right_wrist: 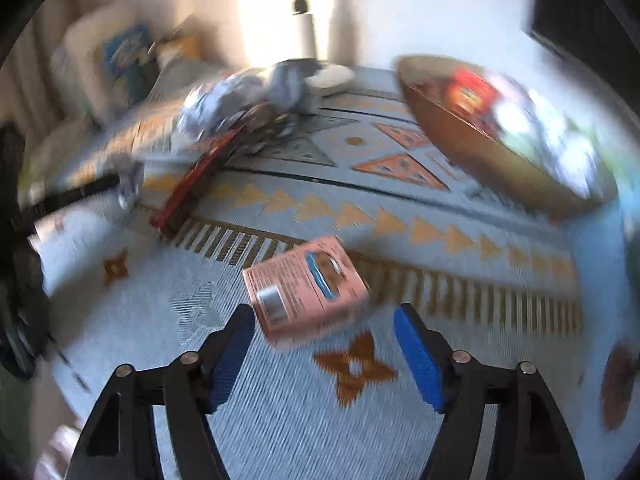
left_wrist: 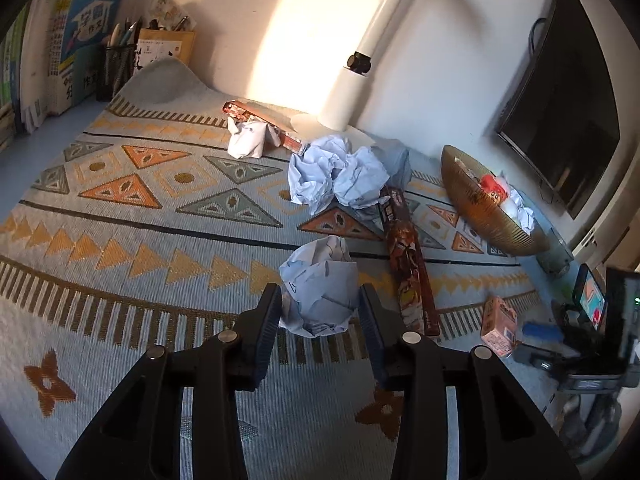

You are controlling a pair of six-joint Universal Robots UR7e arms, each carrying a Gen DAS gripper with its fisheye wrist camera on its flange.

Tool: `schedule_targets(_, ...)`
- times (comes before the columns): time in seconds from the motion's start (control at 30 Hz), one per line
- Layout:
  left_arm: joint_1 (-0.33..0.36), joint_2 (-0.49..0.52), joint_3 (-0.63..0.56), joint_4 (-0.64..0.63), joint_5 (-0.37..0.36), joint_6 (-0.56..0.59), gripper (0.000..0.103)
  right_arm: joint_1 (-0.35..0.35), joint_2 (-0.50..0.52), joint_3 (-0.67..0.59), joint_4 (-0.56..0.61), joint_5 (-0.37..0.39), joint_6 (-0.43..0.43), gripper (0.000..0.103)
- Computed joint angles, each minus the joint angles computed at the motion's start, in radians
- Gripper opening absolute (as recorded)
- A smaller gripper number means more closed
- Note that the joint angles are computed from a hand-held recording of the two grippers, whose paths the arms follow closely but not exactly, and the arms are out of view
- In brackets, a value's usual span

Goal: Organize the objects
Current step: 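Grasp the pink milk carton with the right tool while the left tool grasps a paper ball, then carry the pink carton and paper ball to the amber bowl and release them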

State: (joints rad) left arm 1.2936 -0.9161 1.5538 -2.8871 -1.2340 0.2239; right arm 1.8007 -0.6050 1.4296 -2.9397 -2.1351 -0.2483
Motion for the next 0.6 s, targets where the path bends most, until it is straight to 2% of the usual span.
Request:
schedule_targets(0.03,0.003,-0.001,-0.001,0.002,-0.009,-0.005,0.037,-0.012,-0.027,0.033,0.002,0.062,0.036,0.074)
schedule_targets(0.1,0.007,-0.003,-0.001,0.004,-0.018,-0.010,0.037,-0.021,-0.045,0.060,0.007,0.136,0.085,0.074)
schedule_targets(0.13,0.007,-0.003,0.000,0.003,-0.019,-0.008,0.037,-0.020,-0.040,0.053,0.013,0.142,0.098,0.074)
schedule_targets(0.23,0.004,-0.005,0.007,-0.007,-0.013,0.000,0.037,-0.009,0.014,-0.028,0.048,0.093,0.121,0.074)
schedule_targets(0.4,0.009,-0.006,0.003,0.002,-0.027,-0.005,0.037,-0.019,0.095,-0.186,0.125,0.151,0.140,0.075)
schedule_targets(0.5,0.011,-0.006,0.002,0.004,-0.033,-0.007,0.037,-0.006,0.146,-0.257,0.138,0.098,0.102,0.075)
schedule_targets(0.6,0.011,-0.006,0.002,0.005,-0.037,-0.007,0.037,0.002,0.157,-0.258,0.116,0.064,0.072,0.075)
